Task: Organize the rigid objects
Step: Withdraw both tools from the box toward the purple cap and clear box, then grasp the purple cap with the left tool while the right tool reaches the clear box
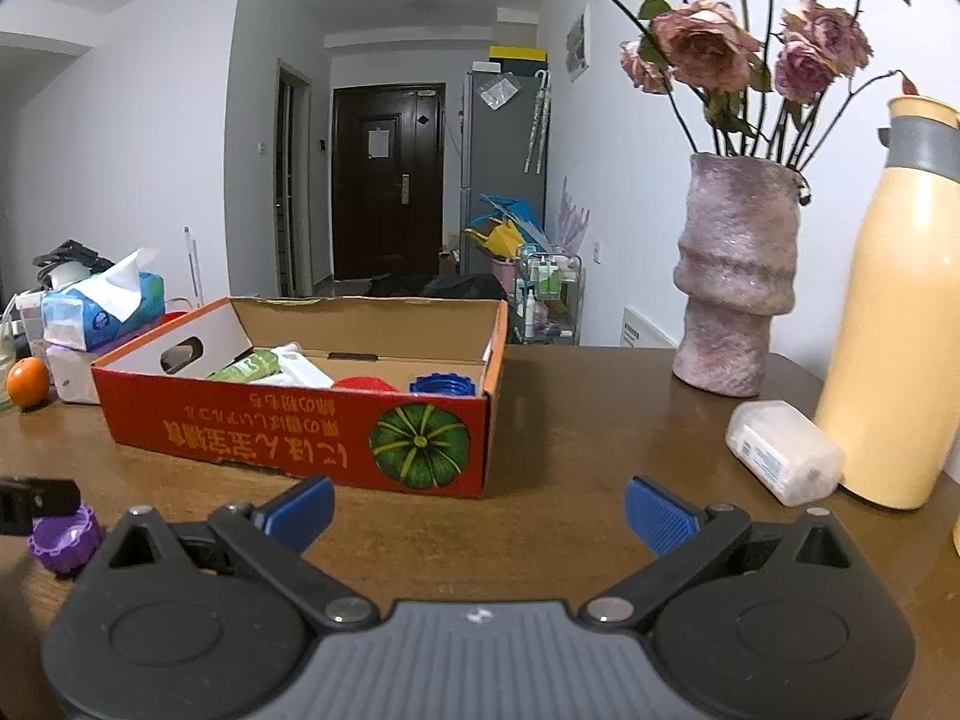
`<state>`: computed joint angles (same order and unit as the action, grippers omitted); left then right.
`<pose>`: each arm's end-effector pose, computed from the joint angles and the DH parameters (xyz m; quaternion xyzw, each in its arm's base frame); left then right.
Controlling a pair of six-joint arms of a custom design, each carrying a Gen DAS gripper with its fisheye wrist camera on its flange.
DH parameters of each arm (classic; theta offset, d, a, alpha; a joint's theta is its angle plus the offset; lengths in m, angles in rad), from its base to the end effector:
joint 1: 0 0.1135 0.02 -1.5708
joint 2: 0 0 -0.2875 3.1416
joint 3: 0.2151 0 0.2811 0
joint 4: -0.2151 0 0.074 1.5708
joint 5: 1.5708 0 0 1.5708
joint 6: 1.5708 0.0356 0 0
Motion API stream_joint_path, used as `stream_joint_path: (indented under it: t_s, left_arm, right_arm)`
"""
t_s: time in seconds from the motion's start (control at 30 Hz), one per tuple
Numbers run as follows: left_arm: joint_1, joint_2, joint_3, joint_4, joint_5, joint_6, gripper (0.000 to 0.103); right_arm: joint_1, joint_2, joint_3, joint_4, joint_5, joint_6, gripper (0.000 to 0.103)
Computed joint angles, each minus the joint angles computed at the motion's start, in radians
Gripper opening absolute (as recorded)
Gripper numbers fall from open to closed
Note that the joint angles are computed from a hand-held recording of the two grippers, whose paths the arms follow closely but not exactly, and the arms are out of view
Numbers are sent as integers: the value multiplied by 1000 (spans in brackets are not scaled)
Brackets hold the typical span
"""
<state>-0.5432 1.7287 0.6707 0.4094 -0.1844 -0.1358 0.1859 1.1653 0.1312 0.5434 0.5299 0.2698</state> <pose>0.2937 -0.1697 0.1217 0.1403 0.8816 -0.0698 0.4452 0.1910 0.0176 0.1230 0.1692 0.8214 -0.1067 0.5341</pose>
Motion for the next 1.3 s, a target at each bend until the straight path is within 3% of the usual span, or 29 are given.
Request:
stream_joint_path:
  t_s: [0.7,0.8,1.0,1.3]
  left_arm:
    - [-18,108,84,-104,-47,-37,101]
    - [-20,116,94,-110,-33,-36,93]
    - [-49,112,79,-61,-28,16,53]
    - [-57,81,37,-4,-38,33,54]
  right_arm:
    - [92,-442,-95,-473,176,162,103]
    - [91,-484,-100,-525,195,181,103]
    - [94,-543,-102,-614,225,219,103]
    - [62,-535,-105,-614,212,217,103]
